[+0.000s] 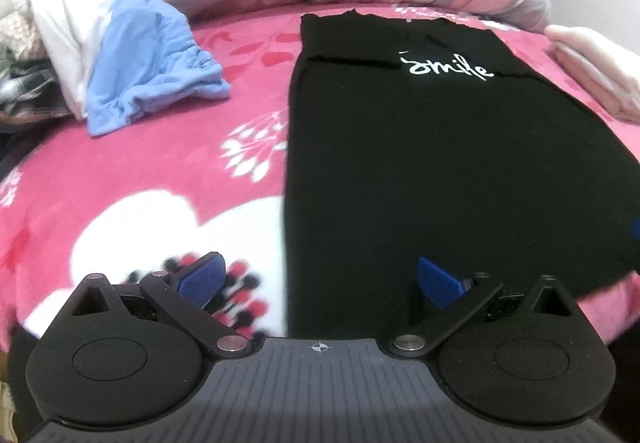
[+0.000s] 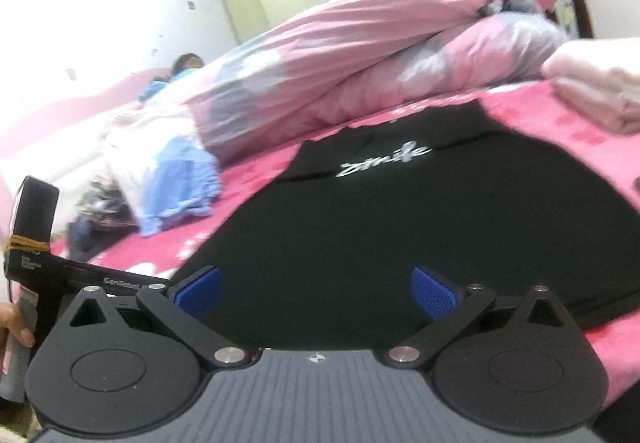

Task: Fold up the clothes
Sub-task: 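Move both open grippers to the hem end of the black strip, then close the left gripper on the strip's hem while the right gripper grasps beside it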

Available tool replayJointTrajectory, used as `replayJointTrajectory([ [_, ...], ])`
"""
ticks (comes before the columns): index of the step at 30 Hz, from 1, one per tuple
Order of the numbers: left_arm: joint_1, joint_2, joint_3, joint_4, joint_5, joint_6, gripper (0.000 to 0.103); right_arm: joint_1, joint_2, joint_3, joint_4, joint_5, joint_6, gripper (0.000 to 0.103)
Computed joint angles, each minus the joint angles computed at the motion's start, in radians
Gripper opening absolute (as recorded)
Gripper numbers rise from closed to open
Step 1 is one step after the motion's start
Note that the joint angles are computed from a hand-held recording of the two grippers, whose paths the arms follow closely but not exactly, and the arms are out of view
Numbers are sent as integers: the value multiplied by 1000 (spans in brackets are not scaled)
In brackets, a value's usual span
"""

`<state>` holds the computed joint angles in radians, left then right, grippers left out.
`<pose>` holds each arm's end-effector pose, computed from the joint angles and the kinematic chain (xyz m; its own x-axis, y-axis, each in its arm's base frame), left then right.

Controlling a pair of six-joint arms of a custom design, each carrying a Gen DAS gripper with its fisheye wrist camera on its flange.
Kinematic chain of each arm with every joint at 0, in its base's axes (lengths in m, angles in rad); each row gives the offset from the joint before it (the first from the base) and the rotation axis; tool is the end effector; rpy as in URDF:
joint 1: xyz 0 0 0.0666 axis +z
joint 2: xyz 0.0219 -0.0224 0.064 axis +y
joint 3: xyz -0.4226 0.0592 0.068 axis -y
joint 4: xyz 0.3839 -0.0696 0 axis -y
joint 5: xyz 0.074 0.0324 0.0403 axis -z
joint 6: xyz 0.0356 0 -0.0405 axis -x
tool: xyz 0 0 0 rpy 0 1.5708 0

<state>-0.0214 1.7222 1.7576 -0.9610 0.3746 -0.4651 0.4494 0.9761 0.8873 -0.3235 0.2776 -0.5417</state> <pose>0.6004 -0.0263 0.4660 -0.6064 0.4305 -0.6686 0.5727 0.8197 0.0084 0.2953 0.1311 0.4411 -0.4081 0.3537 -0.8417 0.0219 0.9254 0.3783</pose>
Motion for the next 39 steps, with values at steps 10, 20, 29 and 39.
replayJointTrajectory([
  [10,70,-37,-38,-53,81,-183,103,-20,59,-32,143,-283,-103,96],
  [20,82,-11,-23,-85,205,-188,60,-36,102,-34,198,-430,-206,77],
  [29,94,21,8,-130,239,-164,40,-81,95,-78,272,-520,-389,69],
  [39,116,43,35,-154,306,-92,6,-98,143,-86,374,-618,-538,67],
])
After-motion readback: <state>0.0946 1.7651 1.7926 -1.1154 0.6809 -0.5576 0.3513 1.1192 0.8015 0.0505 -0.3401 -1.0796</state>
